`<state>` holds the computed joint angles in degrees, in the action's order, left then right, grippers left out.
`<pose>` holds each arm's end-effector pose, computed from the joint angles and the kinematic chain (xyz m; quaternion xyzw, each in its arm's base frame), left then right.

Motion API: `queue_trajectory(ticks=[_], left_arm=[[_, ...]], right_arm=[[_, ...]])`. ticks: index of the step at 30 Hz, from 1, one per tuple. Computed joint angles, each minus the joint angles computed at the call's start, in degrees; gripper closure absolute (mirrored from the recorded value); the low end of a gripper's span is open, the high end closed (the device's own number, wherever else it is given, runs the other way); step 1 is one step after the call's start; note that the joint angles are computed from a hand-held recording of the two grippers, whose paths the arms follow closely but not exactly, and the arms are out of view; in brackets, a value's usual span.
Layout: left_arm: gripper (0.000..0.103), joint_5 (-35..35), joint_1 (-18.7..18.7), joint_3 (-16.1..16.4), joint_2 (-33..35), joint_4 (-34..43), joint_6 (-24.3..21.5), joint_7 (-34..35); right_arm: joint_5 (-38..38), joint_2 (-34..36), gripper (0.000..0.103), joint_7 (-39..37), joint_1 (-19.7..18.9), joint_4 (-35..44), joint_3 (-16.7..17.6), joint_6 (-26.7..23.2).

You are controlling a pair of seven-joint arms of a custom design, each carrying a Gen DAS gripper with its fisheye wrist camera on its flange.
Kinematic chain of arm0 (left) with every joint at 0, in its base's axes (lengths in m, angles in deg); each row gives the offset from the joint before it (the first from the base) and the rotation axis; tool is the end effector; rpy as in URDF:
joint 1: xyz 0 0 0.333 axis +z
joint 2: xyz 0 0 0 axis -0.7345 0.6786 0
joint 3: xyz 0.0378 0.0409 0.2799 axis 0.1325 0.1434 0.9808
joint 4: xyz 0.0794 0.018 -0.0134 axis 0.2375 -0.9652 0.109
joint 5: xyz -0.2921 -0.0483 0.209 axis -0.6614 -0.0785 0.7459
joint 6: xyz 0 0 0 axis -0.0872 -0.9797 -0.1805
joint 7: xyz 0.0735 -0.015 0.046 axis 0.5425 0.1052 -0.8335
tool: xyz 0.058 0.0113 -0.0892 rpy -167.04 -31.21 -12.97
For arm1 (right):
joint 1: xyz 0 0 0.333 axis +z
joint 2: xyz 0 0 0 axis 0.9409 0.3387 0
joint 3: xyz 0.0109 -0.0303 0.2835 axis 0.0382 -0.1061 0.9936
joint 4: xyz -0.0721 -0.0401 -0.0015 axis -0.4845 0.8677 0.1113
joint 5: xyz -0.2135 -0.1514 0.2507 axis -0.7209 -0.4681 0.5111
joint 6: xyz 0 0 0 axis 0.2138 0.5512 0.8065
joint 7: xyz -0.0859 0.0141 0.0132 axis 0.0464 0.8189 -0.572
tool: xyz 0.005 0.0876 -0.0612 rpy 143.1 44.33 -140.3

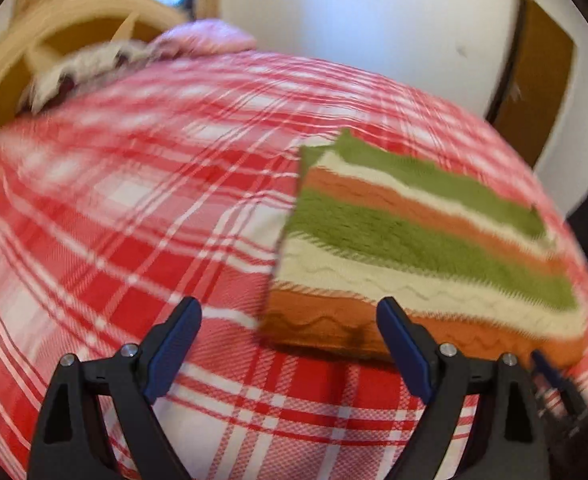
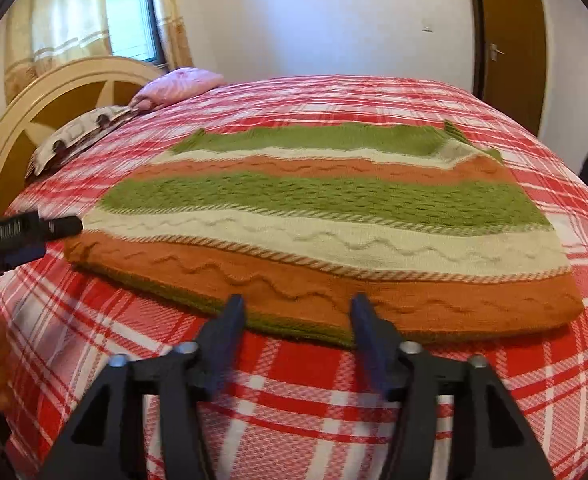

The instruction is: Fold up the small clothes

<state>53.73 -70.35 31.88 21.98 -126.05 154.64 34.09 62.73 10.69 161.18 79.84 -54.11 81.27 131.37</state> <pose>0.6524 -0.3059 0.4600 -0.7222 0.5876 -0.2945 0.2153 0.6170 0.1102 0.4131 -0.6896 0.6049 -0.2470 0.3124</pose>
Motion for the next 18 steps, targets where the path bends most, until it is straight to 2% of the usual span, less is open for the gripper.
queue_trajectory(ticks=[1,3,4,5,7,9,11,13,14,15,17,18], left_arm=[[0.011,-1.16,1.0,-0.15,-1.01,-2.17,2.4,-1.68],[0.013,-3.08,2.47,-0.48,-2.01,-4.9,6.42,-3.72],[0.013,-4.24,3.12,-0.97,-1.87,-5.09,7.32,-3.42],[0.013,-5.98,4.05,-1.97,-1.39,-4.79,8.09,-2.17],[0.013,-10.53,5.95,-4.79,0.51,-3.12,9.1,2.27],[0.013,-14.68,6.36,-6.29,3.21,0.22,7.44,5.8],[0.013,-12.88,3.32,-2.99,4.32,2.4,6.08,3.85],[0.017,-12.89,2.42,-2.71,5.79,5.03,4.68,4.57],[0.026,-13.18,2.37,-2.8,6.06,5.5,4.76,4.93],[0.032,-14.34,3.06,-3.85,6.3,5.56,5.63,6.23],[0.054,-16.35,3.79,-4.77,6.53,5.45,6.18,7.47],[0.059,-17.54,4.24,-5.22,6.67,5.18,6.66,7.89]], right_arm=[[-2.53,0.02,0.029,1.82,2.6,-0.02,-2.83,-0.23],[-11.16,0.53,0.029,9.3,10.56,0.61,-11.61,-1.28],[-14.48,0.77,0.029,12.12,12.45,0.85,-13.78,-1.42],[-15.59,0.82,0.029,13.08,12.53,0.92,-13.95,-1.4],[-13.95,0.63,0.028,11.45,8.38,0.77,-9.64,-1.04],[-10.75,0.33,0.028,8.39,4.05,0.22,-5.06,-0.26],[-8.18,0.08,0.028,6.0,1.57,-0.35,-2.38,0.48],[-6.8,0.01,0.028,4.92,1.01,-0.62,-1.61,0.88],[-6.29,-0.1,0.028,4.48,0.88,-0.84,-1.43,1.08],[-5.88,-0.16,0.028,4.12,0.84,-1.01,-1.37,1.25],[-5.19,-0.1,0.028,3.45,0.81,-1.0,-1.28,1.34],[-4.7,-0.11,0.028,3.01,0.59,-1.0,-1.0,1.31]])
